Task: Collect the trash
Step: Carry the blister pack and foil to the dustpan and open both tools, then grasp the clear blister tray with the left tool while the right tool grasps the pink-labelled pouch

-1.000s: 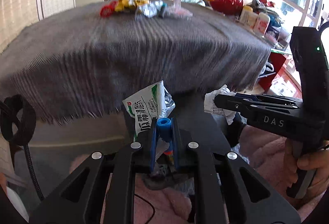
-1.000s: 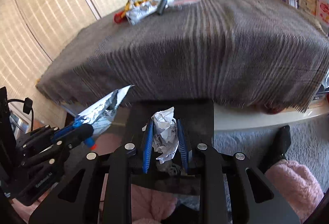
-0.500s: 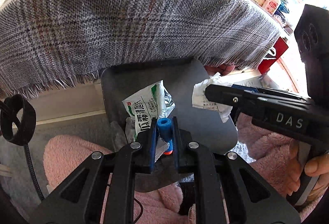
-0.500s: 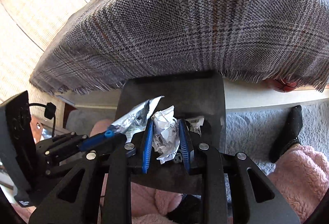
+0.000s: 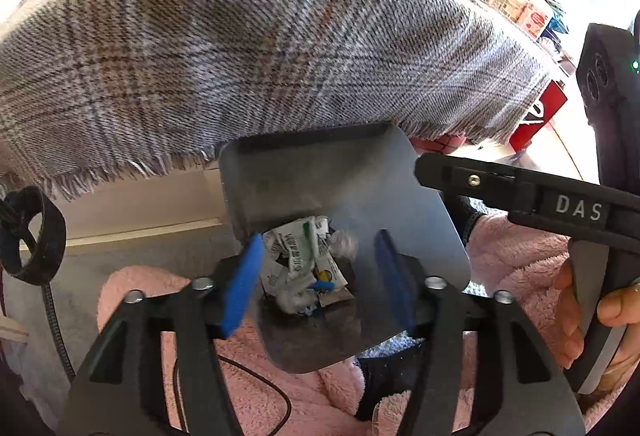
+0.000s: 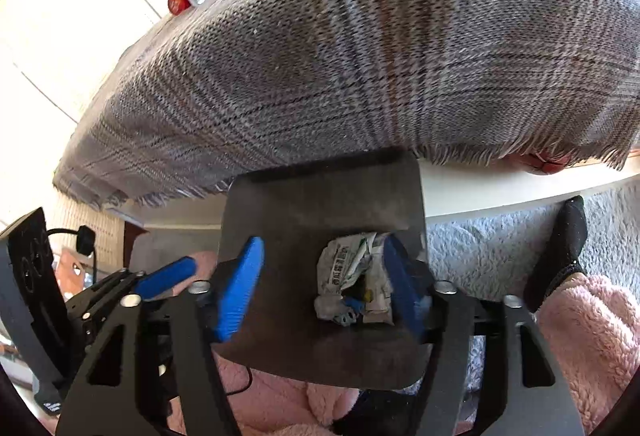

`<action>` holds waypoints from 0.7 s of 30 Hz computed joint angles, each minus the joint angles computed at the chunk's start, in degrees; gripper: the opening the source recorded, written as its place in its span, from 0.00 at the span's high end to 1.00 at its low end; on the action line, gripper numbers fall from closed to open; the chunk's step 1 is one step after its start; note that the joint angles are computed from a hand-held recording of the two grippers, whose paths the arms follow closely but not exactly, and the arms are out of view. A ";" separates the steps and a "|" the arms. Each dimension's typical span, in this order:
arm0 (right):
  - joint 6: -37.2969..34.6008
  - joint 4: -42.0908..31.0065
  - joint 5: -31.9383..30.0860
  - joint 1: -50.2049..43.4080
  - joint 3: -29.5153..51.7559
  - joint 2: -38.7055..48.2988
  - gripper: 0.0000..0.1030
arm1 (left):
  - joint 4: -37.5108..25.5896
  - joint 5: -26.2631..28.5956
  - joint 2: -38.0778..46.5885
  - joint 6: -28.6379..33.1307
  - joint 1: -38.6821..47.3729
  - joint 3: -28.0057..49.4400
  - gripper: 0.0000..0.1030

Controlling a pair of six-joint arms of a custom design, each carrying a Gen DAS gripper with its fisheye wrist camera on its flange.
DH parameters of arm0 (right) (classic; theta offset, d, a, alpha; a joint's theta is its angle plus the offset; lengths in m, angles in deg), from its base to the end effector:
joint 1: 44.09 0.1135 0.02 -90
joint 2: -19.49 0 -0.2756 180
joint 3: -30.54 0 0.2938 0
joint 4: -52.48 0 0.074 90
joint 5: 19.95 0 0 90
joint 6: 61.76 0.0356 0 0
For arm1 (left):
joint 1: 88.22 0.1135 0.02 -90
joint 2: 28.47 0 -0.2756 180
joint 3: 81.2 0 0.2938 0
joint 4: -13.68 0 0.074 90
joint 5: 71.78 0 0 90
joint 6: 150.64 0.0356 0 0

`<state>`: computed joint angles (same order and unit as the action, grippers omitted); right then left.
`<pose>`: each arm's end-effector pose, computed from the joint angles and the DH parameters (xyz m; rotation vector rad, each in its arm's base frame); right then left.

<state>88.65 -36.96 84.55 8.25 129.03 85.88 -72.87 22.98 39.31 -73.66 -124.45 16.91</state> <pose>0.1397 0.1664 0.4308 0.2780 2.5717 0.4485 0.1840 -0.1385 0.4260 0.5566 2.5467 -0.4283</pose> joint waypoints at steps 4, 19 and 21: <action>1.04 -2.58 4.08 1.20 2.24 0.81 0.03 | -0.81 -1.56 -0.93 0.05 0.88 0.95 0.18; -2.11 -6.61 5.39 -4.25 15.28 -0.19 0.03 | -4.31 -4.01 0.80 3.12 5.10 12.86 0.08; -4.95 -9.22 6.19 -5.08 20.83 2.80 0.03 | -4.59 -4.28 2.06 4.02 5.70 15.55 0.08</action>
